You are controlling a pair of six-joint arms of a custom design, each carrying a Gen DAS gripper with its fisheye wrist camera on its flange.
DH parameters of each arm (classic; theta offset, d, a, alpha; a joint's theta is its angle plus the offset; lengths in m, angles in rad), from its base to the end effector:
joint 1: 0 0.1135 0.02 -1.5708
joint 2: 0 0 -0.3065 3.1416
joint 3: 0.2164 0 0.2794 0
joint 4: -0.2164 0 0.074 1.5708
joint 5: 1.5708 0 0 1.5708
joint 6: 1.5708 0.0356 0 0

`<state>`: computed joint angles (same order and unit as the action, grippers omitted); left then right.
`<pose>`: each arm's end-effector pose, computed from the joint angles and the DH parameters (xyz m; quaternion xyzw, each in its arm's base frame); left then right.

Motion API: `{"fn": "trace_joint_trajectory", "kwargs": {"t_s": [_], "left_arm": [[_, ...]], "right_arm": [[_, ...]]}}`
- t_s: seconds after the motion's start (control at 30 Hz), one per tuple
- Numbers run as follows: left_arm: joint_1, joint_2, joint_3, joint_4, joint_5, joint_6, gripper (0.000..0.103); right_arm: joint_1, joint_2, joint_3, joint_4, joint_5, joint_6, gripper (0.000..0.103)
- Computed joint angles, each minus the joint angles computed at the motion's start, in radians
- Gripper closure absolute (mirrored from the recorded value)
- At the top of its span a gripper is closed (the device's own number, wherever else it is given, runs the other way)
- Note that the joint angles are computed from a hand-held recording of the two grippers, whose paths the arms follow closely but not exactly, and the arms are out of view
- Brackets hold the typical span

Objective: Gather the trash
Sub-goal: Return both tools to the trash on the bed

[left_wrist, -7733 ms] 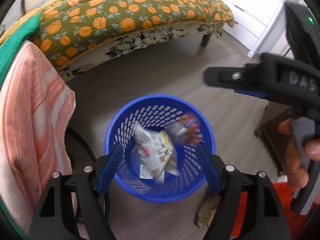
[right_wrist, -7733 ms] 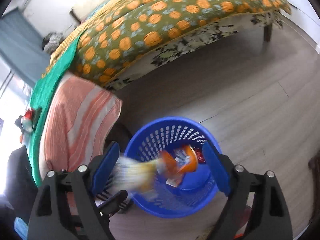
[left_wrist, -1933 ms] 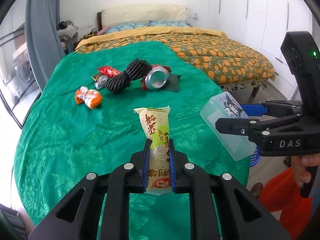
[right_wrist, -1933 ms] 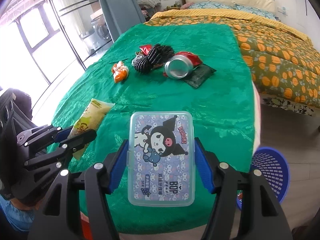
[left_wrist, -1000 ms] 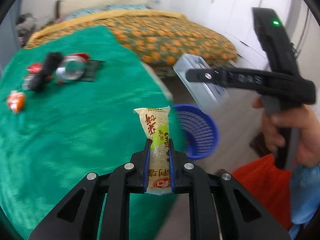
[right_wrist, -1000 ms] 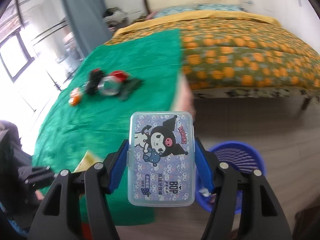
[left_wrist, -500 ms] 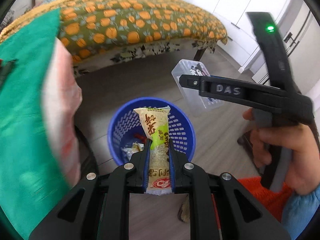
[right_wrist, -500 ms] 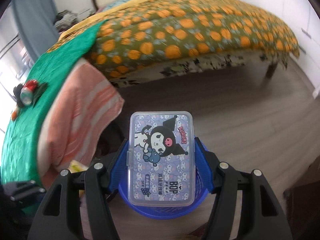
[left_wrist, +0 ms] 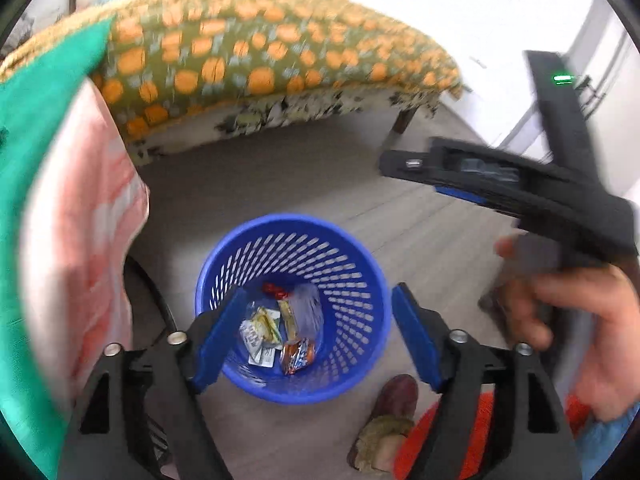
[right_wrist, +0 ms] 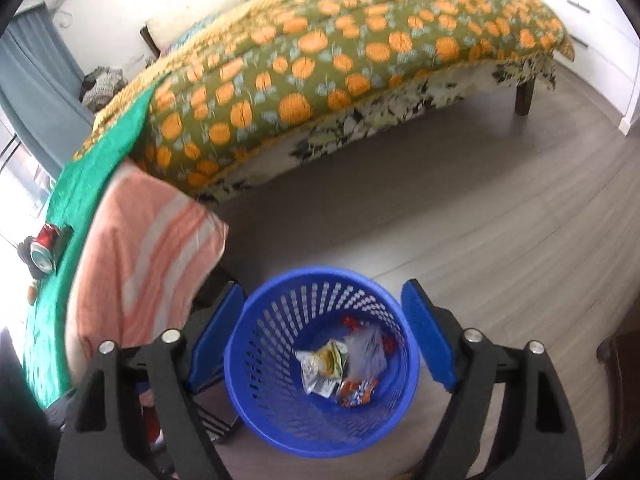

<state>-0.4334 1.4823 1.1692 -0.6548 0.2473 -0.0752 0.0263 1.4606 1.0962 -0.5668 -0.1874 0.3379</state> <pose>0.2981 -0.1476 0.3024 0.2049 0.9259 -0.1881 0.2555 0.3274 0.0152 0.2895 0.1176 0.9382 0.1440 0.2917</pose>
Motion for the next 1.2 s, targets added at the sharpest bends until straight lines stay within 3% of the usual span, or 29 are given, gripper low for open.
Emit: {"fn": "trace_joint_trajectory", "kwargs": {"t_s": [0.1,0.2,0.4,0.57,0.67,0.87,1.0,1.1,1.2], "left_arm": [[0.037,-0.144,-0.033,-0.046,0.029,0.039,0.013],[0.11,-0.27,-0.065,-0.114,0.042,0.099,0.011],[0.448,-0.423,-0.107,-0.279,0.103,0.34,0.011],[0.881,-0.384,-0.074,-0.371,0.234,0.616,0.01],[1.065,-0.281,-0.018,-0.37,0.267,0.711,0.009],[1.248,-0.067,0.155,-0.358,0.247,0.746,0.009],[1.281,0.074,0.311,-0.382,0.252,0.696,0.009],[1.276,0.138,0.404,-0.376,0.262,0.637,0.009],[1.229,0.201,0.483,-0.326,0.251,0.538,0.009]], "right_arm": [[0.068,-0.059,-0.008,-0.006,0.086,0.027,0.014],[0.156,-0.091,-0.013,-0.01,0.158,0.021,0.013],[0.466,-0.136,-0.034,0.027,0.441,-0.042,0.013],[0.69,-0.084,0.031,0.014,0.548,-0.003,0.013],[0.797,0.003,0.155,-0.01,0.567,0.019,0.013],[0.895,0.33,0.58,-0.125,0.447,0.052,0.011],[0.924,0.55,0.829,-0.22,0.421,0.055,0.011],[0.929,0.641,0.94,-0.294,0.421,0.04,0.011],[0.922,0.654,0.954,-0.308,0.405,0.037,0.01]]}}
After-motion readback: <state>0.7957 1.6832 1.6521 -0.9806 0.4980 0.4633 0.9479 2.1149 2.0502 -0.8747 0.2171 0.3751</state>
